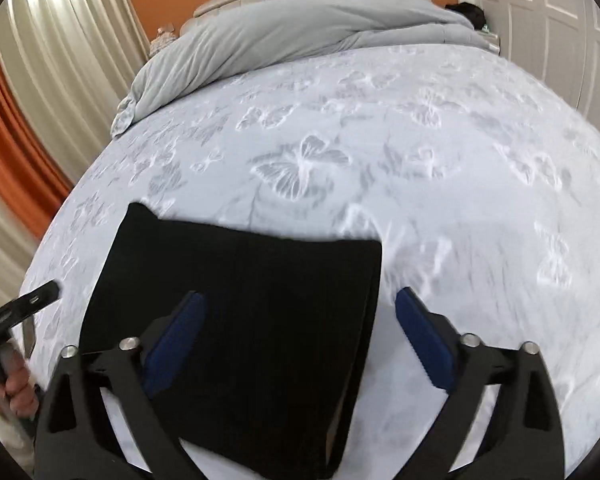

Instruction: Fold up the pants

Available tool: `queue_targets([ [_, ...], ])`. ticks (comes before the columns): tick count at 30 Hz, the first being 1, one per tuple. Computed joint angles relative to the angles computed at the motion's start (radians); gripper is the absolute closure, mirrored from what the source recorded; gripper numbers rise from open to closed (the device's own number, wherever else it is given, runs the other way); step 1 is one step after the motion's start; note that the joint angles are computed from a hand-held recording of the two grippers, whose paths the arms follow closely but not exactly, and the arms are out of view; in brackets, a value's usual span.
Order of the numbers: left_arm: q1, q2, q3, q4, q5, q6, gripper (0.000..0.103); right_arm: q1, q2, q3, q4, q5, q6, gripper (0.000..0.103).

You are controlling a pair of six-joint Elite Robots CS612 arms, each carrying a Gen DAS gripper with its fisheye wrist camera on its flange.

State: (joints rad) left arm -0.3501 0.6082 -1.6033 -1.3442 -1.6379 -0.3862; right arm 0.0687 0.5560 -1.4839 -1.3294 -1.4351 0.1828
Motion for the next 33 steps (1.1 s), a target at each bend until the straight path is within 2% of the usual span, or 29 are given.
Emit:
queue_targets([
  [2, -0.015, -0.010, 0.016, -0.022, 0.032, 0.052, 0.033, -0.003, -0.023, 0.058, 0.034, -0.006, 0.023, 0.009],
  [3, -0.022, -0.012, 0.020, -0.027, 0.046, 0.060, 0.031, -0.006, -0.028, 0.085, 0.027, 0.003, 0.036, 0.020],
  [4, -0.026, -0.016, 0.032, -0.036, 0.055, 0.063, 0.031, -0.010, -0.032, 0.103, 0.022, 0.048, 0.027, 0.040],
  [5, -0.030, -0.017, 0.037, -0.035, 0.061, 0.061, 0.031, -0.009, -0.033, 0.107, 0.034, 0.084, 0.024, 0.071],
  [7, -0.028, -0.026, 0.062, -0.034, 0.063, 0.053, 0.031, 0.005, -0.038, 0.094, -0.010, 0.072, -0.003, 0.084],
  [8, -0.026, -0.029, 0.070, -0.026, 0.066, 0.048, 0.031, 0.007, -0.040, 0.086, -0.027, 0.091, -0.027, 0.085],
  [9, -0.025, -0.032, 0.076, -0.014, 0.070, 0.045, 0.031, 0.007, -0.039, 0.076, -0.046, 0.110, -0.039, 0.085],
  [10, -0.024, -0.032, 0.077, -0.004, 0.076, 0.048, 0.031, 0.009, -0.038, 0.073, -0.042, 0.091, -0.043, 0.085],
  [11, -0.025, -0.034, 0.083, 0.012, 0.093, 0.055, 0.031, 0.017, -0.041, 0.079, -0.025, 0.031, -0.044, 0.080],
  [12, -0.026, -0.035, 0.087, 0.028, 0.120, 0.061, 0.031, 0.025, -0.052, 0.103, 0.029, -0.071, -0.045, 0.064],
  [13, -0.028, -0.034, 0.085, 0.039, 0.141, 0.064, 0.031, 0.028, -0.058, 0.115, 0.049, -0.144, -0.019, 0.063],
  [14, -0.030, -0.033, 0.084, 0.055, 0.175, 0.066, 0.031, 0.035, -0.057, 0.116, 0.030, -0.175, 0.005, 0.063],
  [15, -0.030, -0.033, 0.083, 0.065, 0.192, 0.066, 0.031, 0.043, -0.049, 0.101, -0.028, -0.164, 0.017, 0.063],
  [16, -0.027, -0.034, 0.082, 0.076, 0.198, 0.064, 0.031, 0.042, -0.043, 0.088, -0.081, -0.116, 0.009, 0.063],
  [17, -0.024, -0.034, 0.081, 0.081, 0.196, 0.060, 0.031, 0.055, -0.040, 0.083, -0.141, -0.093, -0.023, 0.063],
  [20, -0.017, -0.033, 0.070, 0.083, 0.202, 0.050, 0.031, 0.087, -0.056, 0.121, -0.175, -0.024, -0.120, 0.064],
  [22, -0.015, -0.032, 0.067, 0.085, 0.210, 0.051, 0.030, 0.102, -0.072, 0.179, -0.162, 0.050, -0.133, 0.068],
  [23, -0.015, -0.032, 0.064, 0.089, 0.218, 0.051, 0.030, 0.109, -0.076, 0.199, -0.168, 0.048, -0.134, 0.068],
  [28, -0.014, -0.030, 0.054, 0.122, 0.249, 0.067, 0.030, 0.153, -0.102, 0.294, -0.206, -0.070, -0.157, 0.068],
  [31, -0.007, -0.027, 0.044, 0.141, 0.260, 0.080, 0.030, 0.170, -0.102, 0.296, -0.264, -0.198, -0.154, 0.066],
  [33, -0.001, -0.023, 0.038, 0.149, 0.262, 0.088, 0.029, 0.164, -0.098, 0.284, -0.289, -0.241, -0.133, 0.047],
])
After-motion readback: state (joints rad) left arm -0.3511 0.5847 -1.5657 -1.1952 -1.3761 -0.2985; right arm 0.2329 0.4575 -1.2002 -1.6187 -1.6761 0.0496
